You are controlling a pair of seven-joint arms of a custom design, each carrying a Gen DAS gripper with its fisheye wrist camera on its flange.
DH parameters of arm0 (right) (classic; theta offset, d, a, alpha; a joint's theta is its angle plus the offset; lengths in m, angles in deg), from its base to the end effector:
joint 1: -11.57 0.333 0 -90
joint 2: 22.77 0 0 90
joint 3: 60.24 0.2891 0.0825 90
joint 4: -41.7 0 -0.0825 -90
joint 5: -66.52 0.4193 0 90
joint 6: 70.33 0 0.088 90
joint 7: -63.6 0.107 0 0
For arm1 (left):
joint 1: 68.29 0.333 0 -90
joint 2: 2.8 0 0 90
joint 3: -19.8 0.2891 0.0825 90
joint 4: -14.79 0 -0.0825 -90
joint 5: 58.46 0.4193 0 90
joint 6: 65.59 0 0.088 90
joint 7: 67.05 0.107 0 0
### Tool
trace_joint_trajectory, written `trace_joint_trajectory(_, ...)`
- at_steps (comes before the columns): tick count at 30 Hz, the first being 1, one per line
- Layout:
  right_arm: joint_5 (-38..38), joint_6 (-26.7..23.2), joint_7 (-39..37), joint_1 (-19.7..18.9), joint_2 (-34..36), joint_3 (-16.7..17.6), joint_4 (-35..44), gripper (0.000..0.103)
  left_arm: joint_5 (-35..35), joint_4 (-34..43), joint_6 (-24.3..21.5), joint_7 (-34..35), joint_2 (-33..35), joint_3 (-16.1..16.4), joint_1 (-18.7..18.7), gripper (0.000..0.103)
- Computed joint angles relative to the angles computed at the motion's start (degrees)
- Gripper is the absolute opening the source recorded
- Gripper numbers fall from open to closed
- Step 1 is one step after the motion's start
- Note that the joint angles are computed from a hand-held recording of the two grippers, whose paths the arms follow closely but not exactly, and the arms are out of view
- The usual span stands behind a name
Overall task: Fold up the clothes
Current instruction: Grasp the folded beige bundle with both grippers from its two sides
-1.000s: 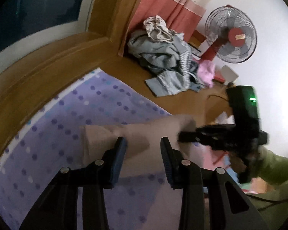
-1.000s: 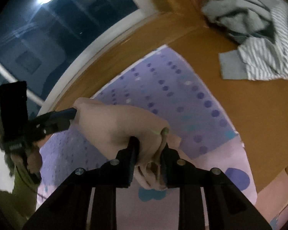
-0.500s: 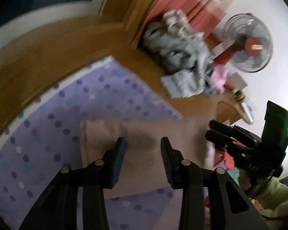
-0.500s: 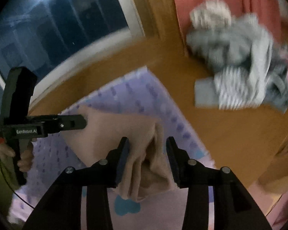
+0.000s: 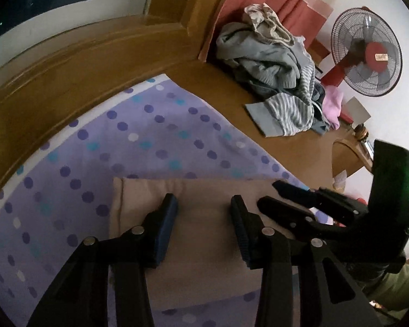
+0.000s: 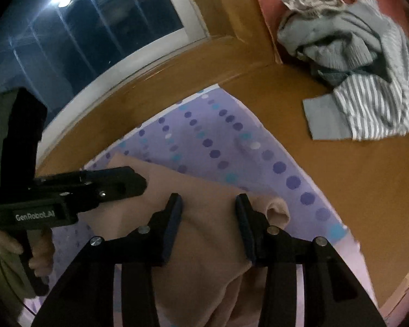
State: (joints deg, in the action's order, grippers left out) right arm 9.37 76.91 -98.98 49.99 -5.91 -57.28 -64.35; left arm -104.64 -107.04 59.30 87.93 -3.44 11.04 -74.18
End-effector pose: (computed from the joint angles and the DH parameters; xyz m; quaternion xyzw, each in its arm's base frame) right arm 0.5025 0.4582 0.3602 -0.5077 0.7728 -0.1969 0.3260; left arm 0.5556 -0.1732 0.3851 0.2961 -0.8966 0.3186 0.0832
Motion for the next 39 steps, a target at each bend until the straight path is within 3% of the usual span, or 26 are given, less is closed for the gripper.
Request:
trace_joint_trajectory(6, -0.6, -4.9, -0.8, 1.1, -4.0, 1.4, -1.1, 0.04, -0.5, 1.3, -5.3, -2.3, -2.0, 1.3, 1.4, 0.042)
trace_joint_trajectory(10, -2.3, -9.6, -2.4, 1.7, -6.3, 3.8, -1.4, 0.041, -1.6, -0.2, -5.5, -0.9, -4.1, 2.5, 1.9, 0.043)
trace_joint_trajectory(12, -2.8, -9.7, -1.2, 1.5, -6.3, 4.5, -1.5, 0.041, -0.3, -0.3, -5.1, -1.7, -3.4, 2.5, 2.0, 0.049)
trace_joint_trajectory(15, 1.8, -6.1, -3.3, 0.1, -3.8, 4.8, -1.0, 0.041, 1.5, -0.2, -4.4, -3.0, -1.7, 2.4, 2.1, 0.05)
trace_joint_trajectory(19, 1.8, -0.2, -0.3, -0.1, -3.1, 3.2, -2.7, 0.042, -1.9, -0.7, -4.6, -1.7, -0.8, 2.4, 2.9, 0.051)
trace_joint_trajectory(25, 3.0, -2.6, -0.3, 0.7, -5.5, 3.5, -3.9, 0.043, 0.1, -0.4, -6.6, -1.3, -2.5, 3.0, 4.1, 0.051)
trace_joint_trajectory(28, 2.2, -3.6, 3.9, 0.6, -8.5, 4.1, -6.6, 0.064, 0.9, 1.7, -9.9, -0.6, -1.8, 3.9, 4.9, 0.054)
trace_joint_trajectory(30, 1.0, -3.4, 9.8, 0.0, -11.0, 4.7, -9.5, 0.073, 1.1, 4.1, -12.9, -1.2, -0.2, 4.2, 5.6, 0.063)
trace_joint_trajectory(32, -0.1, -1.0, 15.3, -1.4, -12.5, 5.1, -11.9, 0.074, 1.4, 6.2, -15.2, -1.9, 1.5, 4.0, 6.3, 0.072)
trace_joint_trajectory(36, -1.1, 8.1, 23.8, -4.7, -12.4, 5.1, -14.6, 0.075, 3.6, 8.0, -15.8, -2.5, 3.4, 2.7, 6.5, 0.073)
trace_joint_trajectory(39, 0.3, 10.4, 21.7, -5.4, -10.2, 5.1, -13.1, 0.075, 5.8, 7.7, -13.3, -3.2, 3.7, 1.9, 6.2, 0.073)
